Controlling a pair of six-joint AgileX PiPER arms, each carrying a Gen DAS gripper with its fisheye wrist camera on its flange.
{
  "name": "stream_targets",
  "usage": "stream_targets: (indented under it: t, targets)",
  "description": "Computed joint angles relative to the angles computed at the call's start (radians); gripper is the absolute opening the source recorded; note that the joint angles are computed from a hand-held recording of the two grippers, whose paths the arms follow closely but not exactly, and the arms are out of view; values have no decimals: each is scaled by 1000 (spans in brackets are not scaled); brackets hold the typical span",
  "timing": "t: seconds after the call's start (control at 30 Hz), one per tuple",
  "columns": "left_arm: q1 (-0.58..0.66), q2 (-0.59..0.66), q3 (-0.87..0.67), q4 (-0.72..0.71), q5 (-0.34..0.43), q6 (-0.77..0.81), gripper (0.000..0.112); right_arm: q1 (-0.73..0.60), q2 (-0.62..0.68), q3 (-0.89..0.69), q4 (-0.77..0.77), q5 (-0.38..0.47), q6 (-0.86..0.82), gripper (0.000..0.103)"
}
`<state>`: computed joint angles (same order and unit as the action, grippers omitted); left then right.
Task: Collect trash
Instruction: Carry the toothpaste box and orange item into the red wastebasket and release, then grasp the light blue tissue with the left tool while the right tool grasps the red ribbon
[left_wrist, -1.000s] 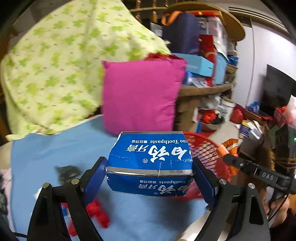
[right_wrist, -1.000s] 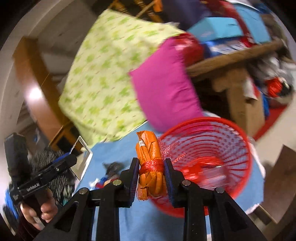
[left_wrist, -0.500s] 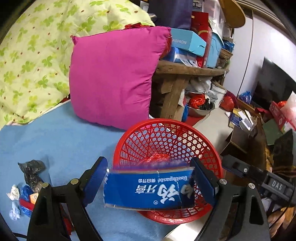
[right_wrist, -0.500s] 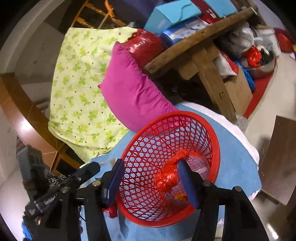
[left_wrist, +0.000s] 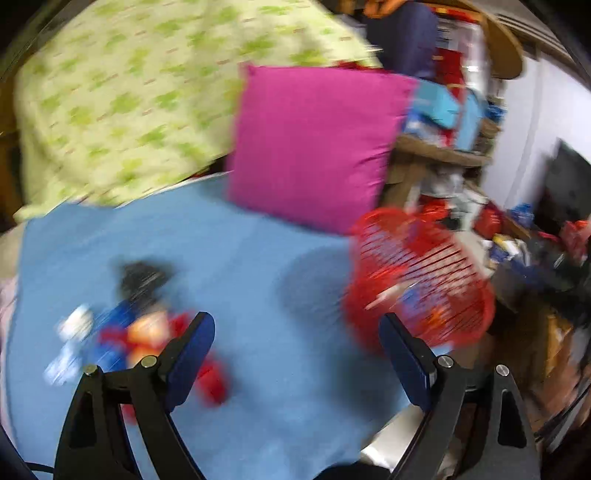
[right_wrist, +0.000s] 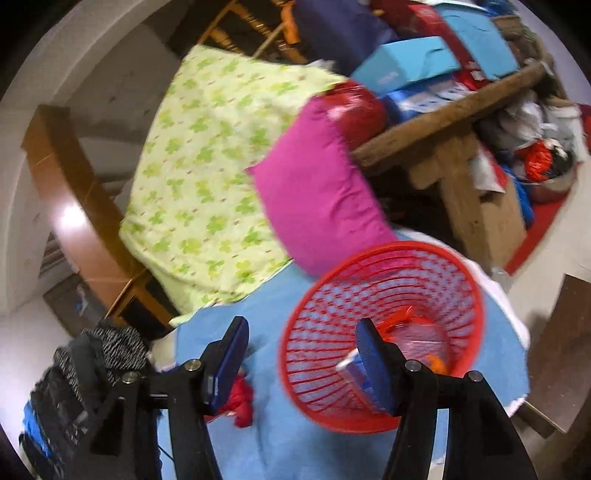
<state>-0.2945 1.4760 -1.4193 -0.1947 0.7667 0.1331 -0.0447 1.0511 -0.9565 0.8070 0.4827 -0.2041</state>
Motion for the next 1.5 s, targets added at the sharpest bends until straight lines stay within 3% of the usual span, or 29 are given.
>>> stream_targets:
  t: [0.2, 0.27, 0.4, 0.5, 0.8, 0.97, 1.13, 1.4, 1.5]
  targets:
    - [348, -173, 299, 17, -47, 101, 91, 340, 105, -91, -418, -96, 383, 65]
    - [463, -199, 357, 33, -73, 140, 91, 410, 151, -109, -474, -110, 445, 65]
    - [680, -174, 378, -68, -72, 278, 91, 534, 276, -179, -580, -100, 569, 65]
    - [765, -142, 376, -135, -81, 348, 91, 604, 376, -252, -644, -66, 635, 65]
    - [757, 26, 262, -139, -128, 379, 91, 671, 582, -399, -679, -3, 648, 62]
    - [740, 163, 136, -144, -152, 442, 91, 641, 721, -517, -633, 34, 596, 48]
    - [735, 285, 2, -176, -134, 525, 90, 618, 887, -692, -616, 90, 558, 41]
    - [715, 465, -209, -207, -48, 578, 89, 590, 1109, -976, -565, 203, 521, 41]
    - [700, 538, -289, -188, 6, 570, 88, 604, 1170, -1059, -623, 243, 564, 41]
